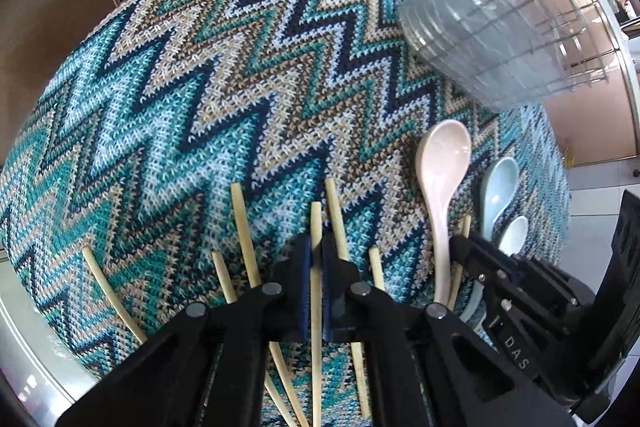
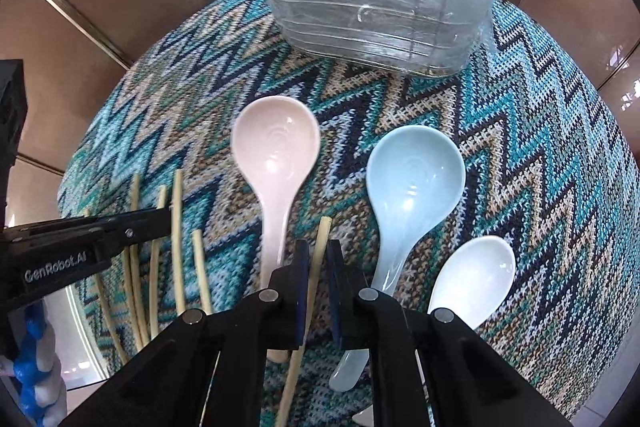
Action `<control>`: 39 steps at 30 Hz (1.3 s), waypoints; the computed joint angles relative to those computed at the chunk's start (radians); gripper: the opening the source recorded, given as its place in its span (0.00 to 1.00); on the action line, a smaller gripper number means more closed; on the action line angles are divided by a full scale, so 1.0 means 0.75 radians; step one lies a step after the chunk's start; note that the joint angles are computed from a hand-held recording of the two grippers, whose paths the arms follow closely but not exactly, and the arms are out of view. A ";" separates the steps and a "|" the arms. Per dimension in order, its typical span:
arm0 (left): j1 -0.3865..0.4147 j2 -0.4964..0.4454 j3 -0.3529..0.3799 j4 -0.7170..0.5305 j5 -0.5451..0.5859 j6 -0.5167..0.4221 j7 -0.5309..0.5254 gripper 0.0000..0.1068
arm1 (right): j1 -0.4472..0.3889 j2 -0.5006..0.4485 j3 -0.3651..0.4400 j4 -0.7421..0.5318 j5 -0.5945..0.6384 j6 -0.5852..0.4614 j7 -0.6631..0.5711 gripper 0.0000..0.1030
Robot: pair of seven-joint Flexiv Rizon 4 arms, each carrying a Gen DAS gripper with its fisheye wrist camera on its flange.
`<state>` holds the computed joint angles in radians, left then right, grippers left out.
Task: Organize utensils
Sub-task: 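Lift the held chopsticks with both grippers and carry them over the wire holder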
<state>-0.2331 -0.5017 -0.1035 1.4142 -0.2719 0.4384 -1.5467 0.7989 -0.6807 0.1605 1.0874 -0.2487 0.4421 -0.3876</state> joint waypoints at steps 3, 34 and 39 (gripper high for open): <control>0.018 0.051 -0.003 0.065 -0.035 0.053 0.028 0.04 | 0.022 0.024 -0.003 0.023 -0.029 0.023 -0.003 0.07; 0.007 0.291 -0.152 0.142 -0.962 0.889 0.738 0.04 | 0.040 0.361 -0.202 0.277 -1.228 0.543 0.535 0.06; -0.036 0.112 -0.265 -0.059 -0.925 1.224 0.793 0.04 | -0.009 0.275 -0.293 0.167 -1.387 0.622 0.593 0.06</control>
